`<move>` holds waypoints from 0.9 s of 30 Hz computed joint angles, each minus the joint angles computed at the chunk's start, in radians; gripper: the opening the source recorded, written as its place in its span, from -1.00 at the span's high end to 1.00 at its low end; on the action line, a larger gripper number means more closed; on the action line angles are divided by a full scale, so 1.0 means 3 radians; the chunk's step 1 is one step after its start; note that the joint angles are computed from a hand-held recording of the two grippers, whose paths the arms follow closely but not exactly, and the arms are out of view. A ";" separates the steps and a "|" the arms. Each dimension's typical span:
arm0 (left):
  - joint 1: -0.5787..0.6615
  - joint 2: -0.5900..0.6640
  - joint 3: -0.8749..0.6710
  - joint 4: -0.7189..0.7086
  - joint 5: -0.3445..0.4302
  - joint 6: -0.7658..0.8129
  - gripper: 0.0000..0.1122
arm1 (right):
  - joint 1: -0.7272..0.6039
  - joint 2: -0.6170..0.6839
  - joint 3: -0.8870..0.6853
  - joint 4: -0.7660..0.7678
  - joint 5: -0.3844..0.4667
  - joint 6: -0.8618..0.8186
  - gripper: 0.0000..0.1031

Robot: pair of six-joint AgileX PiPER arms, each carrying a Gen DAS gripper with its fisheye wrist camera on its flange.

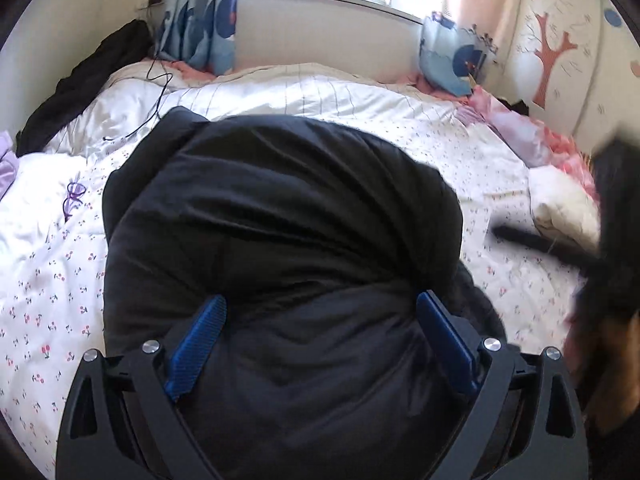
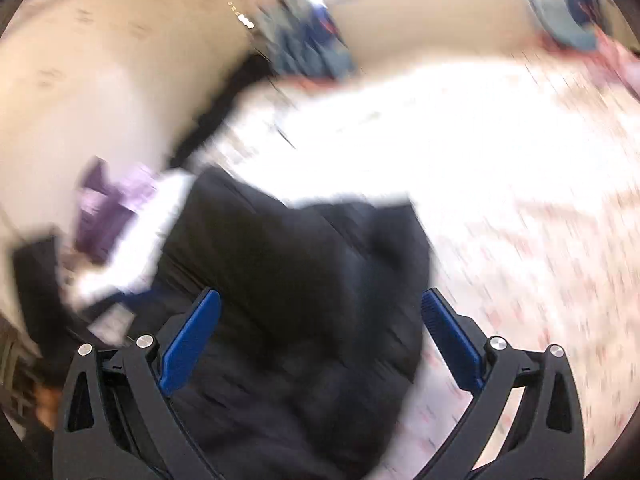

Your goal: Fold large clothes

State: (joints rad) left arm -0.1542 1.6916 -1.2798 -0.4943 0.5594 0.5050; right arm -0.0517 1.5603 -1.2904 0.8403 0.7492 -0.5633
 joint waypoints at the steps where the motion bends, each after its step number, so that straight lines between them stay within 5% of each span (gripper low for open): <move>1: 0.0058 -0.0026 0.0063 -0.0105 -0.0005 0.0149 -0.64 | 0.0034 0.0119 -0.0235 0.0130 0.0141 -0.0094 -0.88; 4: 0.0189 -0.0001 0.0105 -0.0413 0.0040 0.0470 -0.64 | 0.0190 0.0718 -0.0979 0.0052 0.0507 0.0245 -0.88; 7: 0.0286 -0.0021 0.0128 -0.0609 0.0134 0.0689 -0.64 | 0.0283 0.1097 -0.0974 -0.0369 0.0134 0.0414 -0.88; 9: 0.0324 -0.0005 0.0141 -0.0717 0.0180 0.0840 -0.64 | 0.0117 0.1307 -0.0868 0.0016 0.0256 0.0489 -0.89; 13: 0.0316 -0.0011 0.0167 -0.0745 0.0241 0.0974 -0.64 | 0.0176 0.1003 0.0098 0.0911 -0.0306 -0.0234 -0.88; 15: 0.0254 -0.0045 0.0229 -0.0650 0.0154 0.0977 -0.64 | 0.0151 0.0963 0.0280 0.1165 -0.0336 -0.0449 -0.88; 19: 0.0179 -0.0077 0.0306 -0.0505 0.0007 0.0901 -0.64 | 0.0252 0.0978 0.0024 0.0705 -0.0362 -0.0057 -0.88; 23: 0.0175 -0.0115 0.0361 -0.0455 -0.0066 0.0897 -0.64 | 0.0553 0.0488 0.0374 0.0226 -0.1072 0.0236 -0.88; 27: 0.0182 -0.0139 0.0397 -0.0493 -0.0103 0.0968 -0.64 | 0.0530 0.0367 0.0569 0.0476 -0.1348 0.0045 -0.88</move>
